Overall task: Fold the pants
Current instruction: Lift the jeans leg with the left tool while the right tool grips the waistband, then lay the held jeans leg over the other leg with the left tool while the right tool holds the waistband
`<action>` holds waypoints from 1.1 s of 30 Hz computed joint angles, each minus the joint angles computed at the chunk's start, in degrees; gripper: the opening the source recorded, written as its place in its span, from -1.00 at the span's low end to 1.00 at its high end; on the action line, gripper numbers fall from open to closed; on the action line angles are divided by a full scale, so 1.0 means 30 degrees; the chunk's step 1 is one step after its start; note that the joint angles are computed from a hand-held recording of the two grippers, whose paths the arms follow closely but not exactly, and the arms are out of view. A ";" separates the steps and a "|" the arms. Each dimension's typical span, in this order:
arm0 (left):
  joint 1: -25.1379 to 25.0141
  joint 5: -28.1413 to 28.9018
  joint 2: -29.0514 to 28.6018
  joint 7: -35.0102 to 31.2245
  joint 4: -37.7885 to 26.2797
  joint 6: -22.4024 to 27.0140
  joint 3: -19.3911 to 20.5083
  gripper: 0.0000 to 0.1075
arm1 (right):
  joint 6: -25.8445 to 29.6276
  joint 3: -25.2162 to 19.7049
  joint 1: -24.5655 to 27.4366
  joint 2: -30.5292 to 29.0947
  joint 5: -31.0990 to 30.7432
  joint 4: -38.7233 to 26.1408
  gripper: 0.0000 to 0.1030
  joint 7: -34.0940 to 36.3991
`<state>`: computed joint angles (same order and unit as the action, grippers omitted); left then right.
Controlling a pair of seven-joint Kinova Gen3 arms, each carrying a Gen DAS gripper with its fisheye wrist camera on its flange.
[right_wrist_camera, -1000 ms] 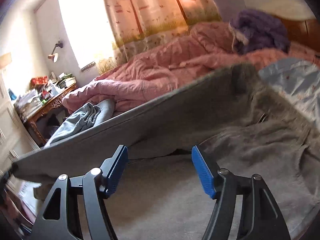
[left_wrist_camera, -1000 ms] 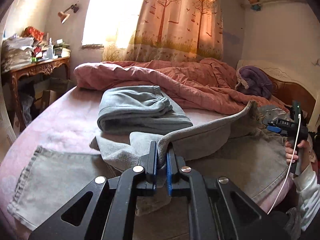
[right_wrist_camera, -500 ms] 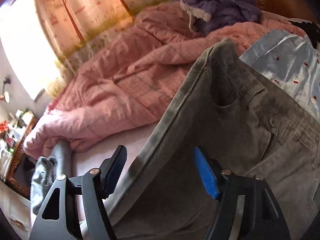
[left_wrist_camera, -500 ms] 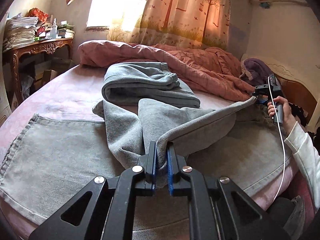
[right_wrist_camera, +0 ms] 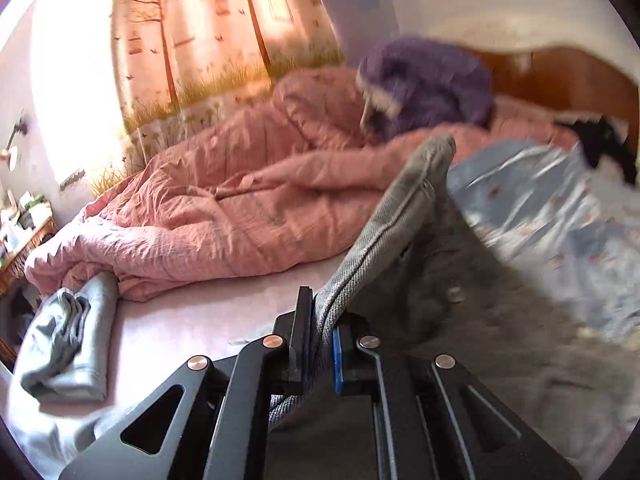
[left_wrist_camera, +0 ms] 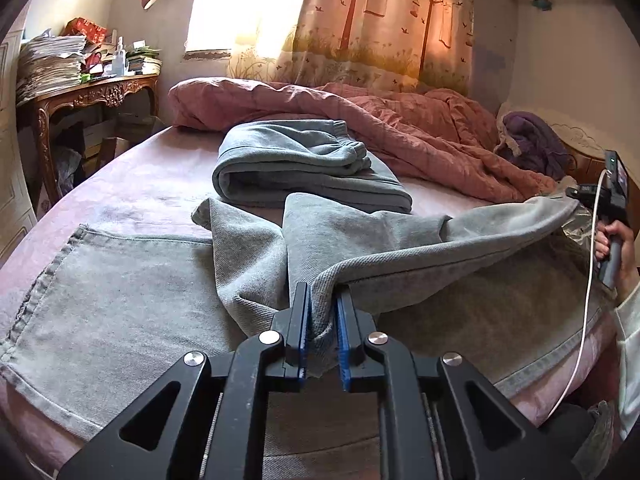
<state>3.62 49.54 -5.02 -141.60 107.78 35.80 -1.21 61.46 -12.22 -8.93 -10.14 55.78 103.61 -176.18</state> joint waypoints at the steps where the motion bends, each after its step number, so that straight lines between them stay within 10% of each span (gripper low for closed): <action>1: 0.0001 -0.0222 -0.0041 0.0246 0.0067 -0.0164 0.0083 -0.78 | 0.0627 -0.0603 -0.0187 -0.0561 0.0499 0.0501 -0.85 -0.0325; 10: 0.0802 -0.3351 -0.0653 0.3387 0.0217 -0.1784 0.0689 -0.69 | 0.2542 -0.4548 0.0565 -0.5544 -0.0452 0.3933 -0.85 -0.1812; 16: 0.1203 -0.6128 -0.0599 0.6216 0.0219 -0.2303 0.1063 -0.69 | 0.1045 -0.4381 0.0785 -0.7127 -0.3146 0.6242 -0.85 -0.1274; 21: 0.1432 -0.8376 -0.0584 0.8460 0.0270 -0.2968 0.1557 -0.68 | -0.1686 -0.2590 0.0567 -0.8330 -0.4795 0.7914 -0.81 -0.0447; 24: 0.1557 -0.9867 -0.0600 0.9854 0.0486 -0.3459 0.1890 -0.64 | -0.2660 -0.2055 0.1233 -0.8709 -0.5256 0.8469 -0.18 -0.0307; 33: 0.2250 -0.9835 -0.0572 1.0672 0.1427 -0.4720 0.1357 -0.56 | -0.5690 0.2265 -0.0047 -1.0371 -0.7944 0.9401 0.11 0.4109</action>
